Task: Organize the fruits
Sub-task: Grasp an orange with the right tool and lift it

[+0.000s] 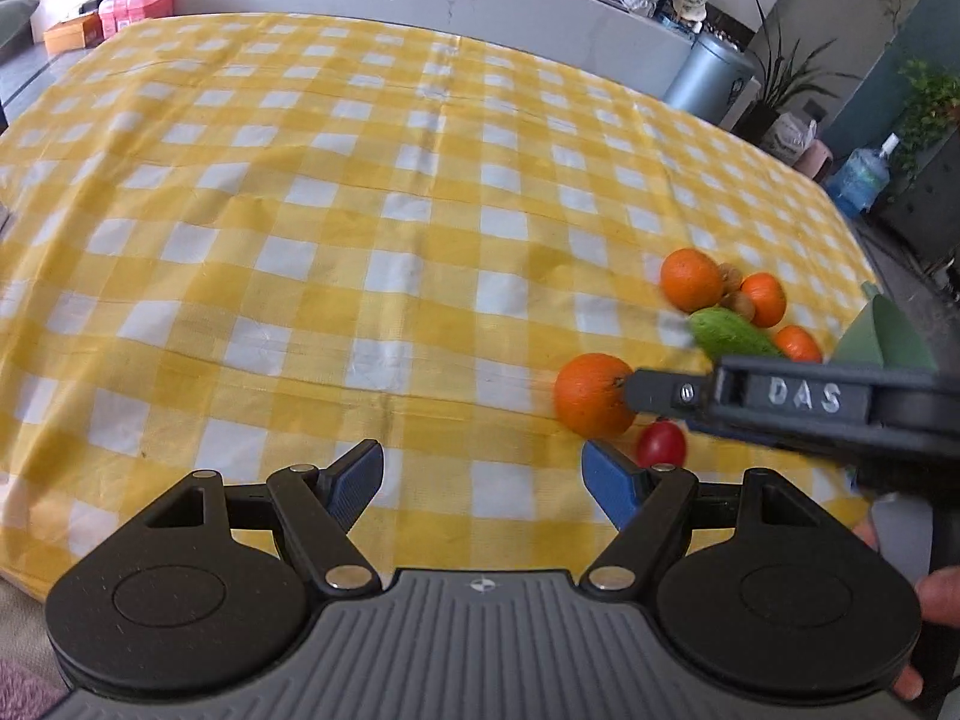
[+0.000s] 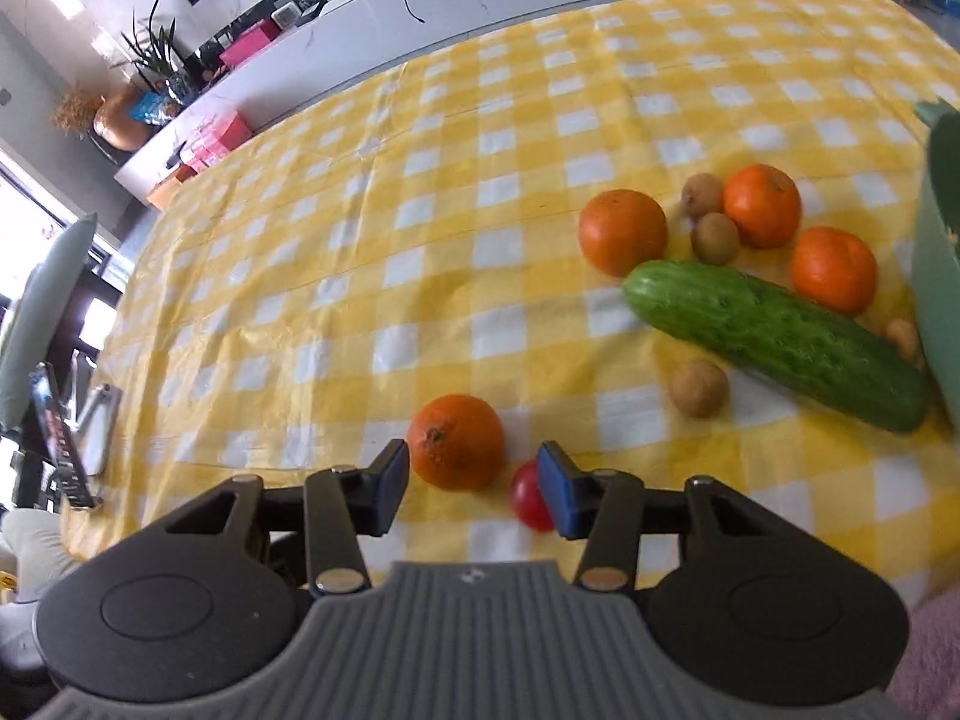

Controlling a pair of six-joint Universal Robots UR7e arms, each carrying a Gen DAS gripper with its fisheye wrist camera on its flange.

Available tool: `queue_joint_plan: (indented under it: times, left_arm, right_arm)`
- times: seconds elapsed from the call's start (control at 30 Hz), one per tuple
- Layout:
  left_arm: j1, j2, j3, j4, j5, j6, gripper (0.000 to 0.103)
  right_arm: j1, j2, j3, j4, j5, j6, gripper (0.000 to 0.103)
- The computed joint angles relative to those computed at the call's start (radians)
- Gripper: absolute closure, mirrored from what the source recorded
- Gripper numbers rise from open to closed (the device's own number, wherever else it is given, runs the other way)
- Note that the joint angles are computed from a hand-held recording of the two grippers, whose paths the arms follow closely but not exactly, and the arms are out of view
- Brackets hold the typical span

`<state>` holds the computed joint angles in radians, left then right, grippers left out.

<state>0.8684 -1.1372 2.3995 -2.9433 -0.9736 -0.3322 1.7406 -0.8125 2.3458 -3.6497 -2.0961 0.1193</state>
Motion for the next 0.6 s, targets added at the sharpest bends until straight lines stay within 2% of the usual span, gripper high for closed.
queue_joint_plan:
  times: [0.17,0.47,0.6]
  left_arm:
    - [0.027,0.024,-0.019,0.029,-0.009,-0.004,0.014]
    - [0.024,0.023,-0.02,0.054,-0.002,-0.002,0.014]
    - [0.034,0.025,-0.03,0.08,0.01,-0.03,0.014]
  right_arm:
    - [0.003,0.02,-0.051,0.058,-0.037,-0.04,0.057]
    - [0.012,0.08,-0.105,0.066,-0.024,-0.105,0.055]
    - [0.005,0.102,-0.129,0.1,-0.013,-0.108,0.061]
